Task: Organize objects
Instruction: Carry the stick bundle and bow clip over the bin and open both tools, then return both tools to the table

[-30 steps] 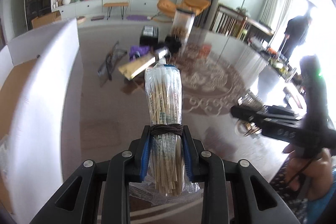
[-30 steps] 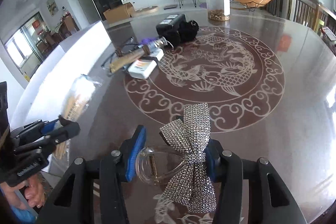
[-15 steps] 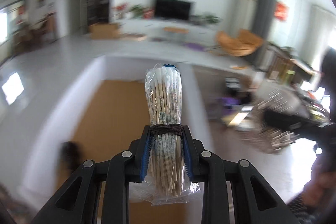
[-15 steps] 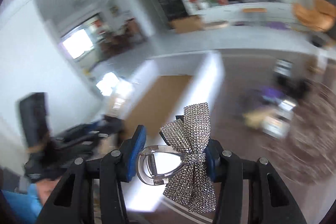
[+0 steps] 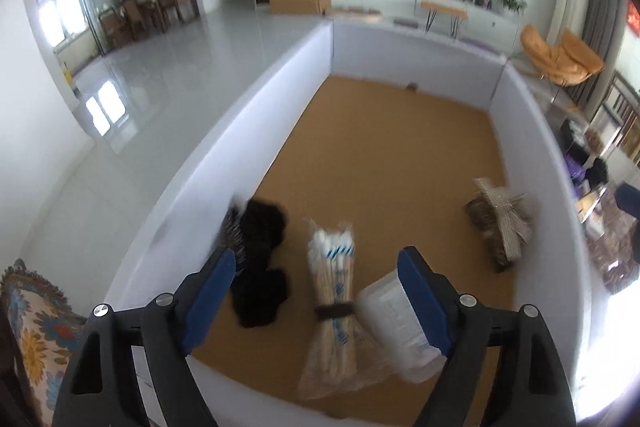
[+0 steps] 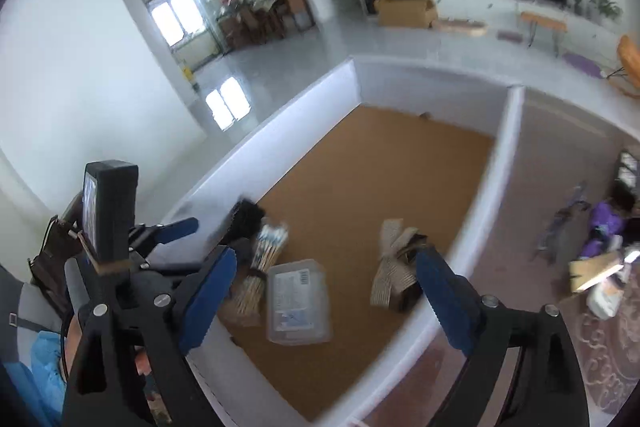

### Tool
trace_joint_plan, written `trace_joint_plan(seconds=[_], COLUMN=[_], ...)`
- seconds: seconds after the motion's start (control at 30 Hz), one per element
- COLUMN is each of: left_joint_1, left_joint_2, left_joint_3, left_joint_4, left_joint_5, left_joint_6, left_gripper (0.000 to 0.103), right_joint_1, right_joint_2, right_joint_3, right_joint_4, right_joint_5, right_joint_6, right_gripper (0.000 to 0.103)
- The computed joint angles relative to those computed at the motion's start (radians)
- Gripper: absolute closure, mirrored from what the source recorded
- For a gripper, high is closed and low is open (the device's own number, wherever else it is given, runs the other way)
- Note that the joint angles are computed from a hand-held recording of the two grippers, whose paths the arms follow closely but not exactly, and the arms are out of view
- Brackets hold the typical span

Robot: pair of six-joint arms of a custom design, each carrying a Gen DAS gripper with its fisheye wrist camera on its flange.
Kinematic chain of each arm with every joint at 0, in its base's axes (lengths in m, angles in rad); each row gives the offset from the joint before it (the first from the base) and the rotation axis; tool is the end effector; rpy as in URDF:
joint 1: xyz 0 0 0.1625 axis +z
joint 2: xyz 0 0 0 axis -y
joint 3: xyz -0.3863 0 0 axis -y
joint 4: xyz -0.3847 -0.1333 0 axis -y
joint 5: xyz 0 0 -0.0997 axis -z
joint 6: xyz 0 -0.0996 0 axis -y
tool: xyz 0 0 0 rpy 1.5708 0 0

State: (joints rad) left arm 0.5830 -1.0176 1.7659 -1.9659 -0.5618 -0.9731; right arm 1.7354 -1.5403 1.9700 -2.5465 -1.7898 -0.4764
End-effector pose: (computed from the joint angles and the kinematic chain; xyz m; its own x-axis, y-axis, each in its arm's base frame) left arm -0.3478 -0.4900 0.1452 -0.6750 -0.0860 -0.7328 0.4004 0.7915 -0.4617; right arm 0.1916 -0.4722 0.3570 -0.8079 -0.4298 0.4031 -0.5745 0.7269 -0.3763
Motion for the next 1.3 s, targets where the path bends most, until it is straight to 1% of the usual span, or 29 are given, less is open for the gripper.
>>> trace_joint_plan(seconds=[0.03,0.07,0.1,0.17,0.23,0.27,0.3,0.33,0.37,0.4,0.43,0.47,0.5,0.53,0.57,0.6,0.63,0.7,0.73,0.77,0.87,0.9,0.93,1.3], left_joint_1=[-0.017,-0.023,-0.041,-0.059,-0.097,-0.117,-0.133,-0.148,-0.158,-0.160,-0.161,-0.158,-0.155,-0.158,-0.155,-0.145,-0.132,-0.112,-0.115,-0.106,-0.090,-0.093,-0.093,-0.090], left_joint_2=[0.016,0.033,0.054,0.101,0.155,0.191,0.215,0.252,0.299,0.341,0.393,0.429,0.481,0.516,0.563,0.614,0.661,0.730,0.734,0.760,0.802,0.814,0.812,0.801], left_joint_3=[0.002,-0.005,-0.006,-0.029,-0.051,-0.068,-0.086,-0.106,-0.137,-0.165,-0.199,-0.226,-0.258,-0.273,-0.314,-0.365,-0.419,-0.498,-0.496,-0.536,-0.594,-0.604,-0.596,-0.576], left_joint_4=[-0.062,-0.114,-0.184,-0.317,-0.443,-0.512,-0.540,-0.571,-0.593,-0.605,-0.609,-0.605,-0.598,-0.584,-0.551,-0.517,-0.483,-0.461,-0.442,-0.415,-0.361,-0.352,-0.373,-0.390], left_joint_5=[0.009,0.011,-0.001,-0.045,-0.119,-0.174,-0.209,-0.261,-0.326,-0.371,-0.417,-0.438,-0.453,-0.448,-0.432,-0.408,-0.385,-0.345,-0.332,-0.313,-0.281,-0.250,-0.246,-0.238], left_joint_6=[0.030,0.066,0.114,0.233,0.343,0.412,0.445,0.481,0.517,0.534,0.546,0.552,0.550,0.531,0.512,0.494,0.477,0.463,0.434,0.419,0.383,0.382,0.386,0.379], left_gripper=[0.020,0.020,0.020,0.020,0.020,0.020,0.019,0.013,0.008,0.002,0.002,0.002,0.002,0.002,0.002,0.002,0.002,0.002,0.002,0.002,0.002,0.000,0.000,0.000], right_joint_1=[-0.008,-0.027,-0.052,-0.097,-0.182,-0.243,-0.288,-0.347,-0.402,-0.474,-0.526,-0.569,-0.605,-0.627,-0.655,-0.669,-0.667,-0.670,-0.665,-0.670,-0.664,-0.657,-0.655,-0.651], right_joint_2=[-0.021,-0.062,-0.100,-0.167,-0.227,-0.254,-0.271,-0.288,-0.301,-0.316,-0.337,-0.334,-0.334,-0.328,-0.338,-0.336,-0.314,-0.281,-0.261,-0.244,-0.194,-0.194,-0.193,-0.195], right_joint_3=[0.015,0.041,0.069,0.112,0.156,0.185,0.197,0.211,0.222,0.233,0.228,0.221,0.208,0.184,0.176,0.160,0.136,0.110,0.096,0.083,0.031,0.032,0.031,0.031], right_joint_4=[-0.024,-0.052,-0.094,-0.147,-0.217,-0.270,-0.292,-0.318,-0.347,-0.379,-0.368,-0.376,-0.360,-0.333,-0.325,-0.317,-0.312,-0.332,-0.347,-0.359,-0.359,-0.358,-0.356,-0.352], right_joint_5=[0.000,0.001,-0.004,-0.049,-0.108,-0.151,-0.184,-0.214,-0.228,-0.231,-0.222,-0.236,-0.238,-0.229,-0.179,-0.171,-0.189,-0.169,-0.162,-0.149,-0.139,-0.144,-0.144,-0.147], right_joint_6=[-0.010,-0.030,-0.053,-0.070,-0.093,-0.116,-0.130,-0.145,-0.158,-0.169,-0.180,-0.184,-0.182,-0.175,-0.168,-0.174,-0.174,-0.189,-0.197,-0.206,-0.217,-0.215,-0.218,-0.214], right_gripper=[0.005,0.000,0.000,0.000,0.000,0.000,0.000,0.000,0.000,0.000,0.000,0.000,0.000,0.000,0.000,0.000,0.000,0.000,0.000,0.000,0.000,0.000,0.000,0.000])
